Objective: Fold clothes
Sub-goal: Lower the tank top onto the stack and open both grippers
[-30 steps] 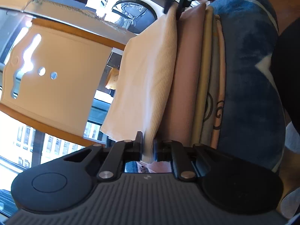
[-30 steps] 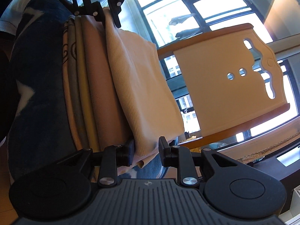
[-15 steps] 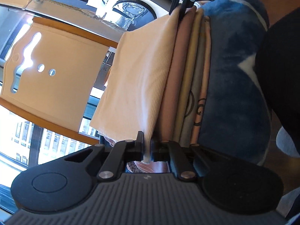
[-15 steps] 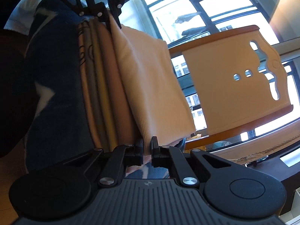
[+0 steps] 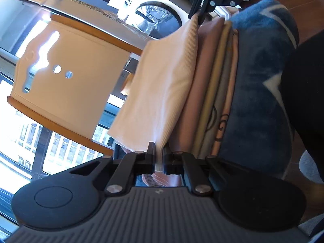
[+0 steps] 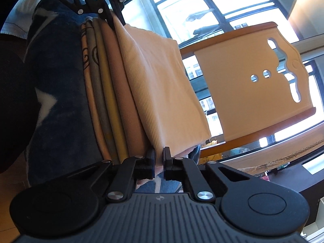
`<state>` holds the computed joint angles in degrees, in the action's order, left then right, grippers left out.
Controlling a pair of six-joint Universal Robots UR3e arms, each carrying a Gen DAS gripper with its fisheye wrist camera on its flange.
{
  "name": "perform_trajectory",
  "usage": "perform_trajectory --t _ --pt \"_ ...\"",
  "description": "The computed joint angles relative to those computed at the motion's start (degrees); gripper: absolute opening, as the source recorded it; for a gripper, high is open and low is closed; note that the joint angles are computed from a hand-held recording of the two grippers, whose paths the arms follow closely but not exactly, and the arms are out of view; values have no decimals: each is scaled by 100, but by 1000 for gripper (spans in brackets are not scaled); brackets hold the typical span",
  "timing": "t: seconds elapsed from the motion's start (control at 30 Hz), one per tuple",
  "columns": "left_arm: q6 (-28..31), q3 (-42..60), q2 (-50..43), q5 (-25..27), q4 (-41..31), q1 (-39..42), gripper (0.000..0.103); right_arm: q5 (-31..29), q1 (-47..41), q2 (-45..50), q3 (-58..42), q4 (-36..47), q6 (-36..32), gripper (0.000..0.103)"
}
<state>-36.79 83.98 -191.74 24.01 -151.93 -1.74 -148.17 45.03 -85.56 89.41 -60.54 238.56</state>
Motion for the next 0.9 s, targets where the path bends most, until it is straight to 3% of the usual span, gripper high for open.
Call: perform_trajectory --t 0.1,0.27,0.37,0.53,0.77,0.9 --pt "-1 73 -82 133 25 4 5 -27 160 129 -376 498 452 3" --pt "309 141 -24 12 -511 138 5 155 212 254 -247 203 372 3" --pt "111 95 -92 117 -213 108 5 92 307 369 -565 629 879 3" --pt "185 145 -162 129 -239 126 5 262 392 439 -403 355 733 3" --pt "294 42 -63 70 -350 180 5 155 596 654 -979 1124 1518 3" --pt "362 331 -282 110 -350 173 5 307 541 546 -526 562 1071 3"
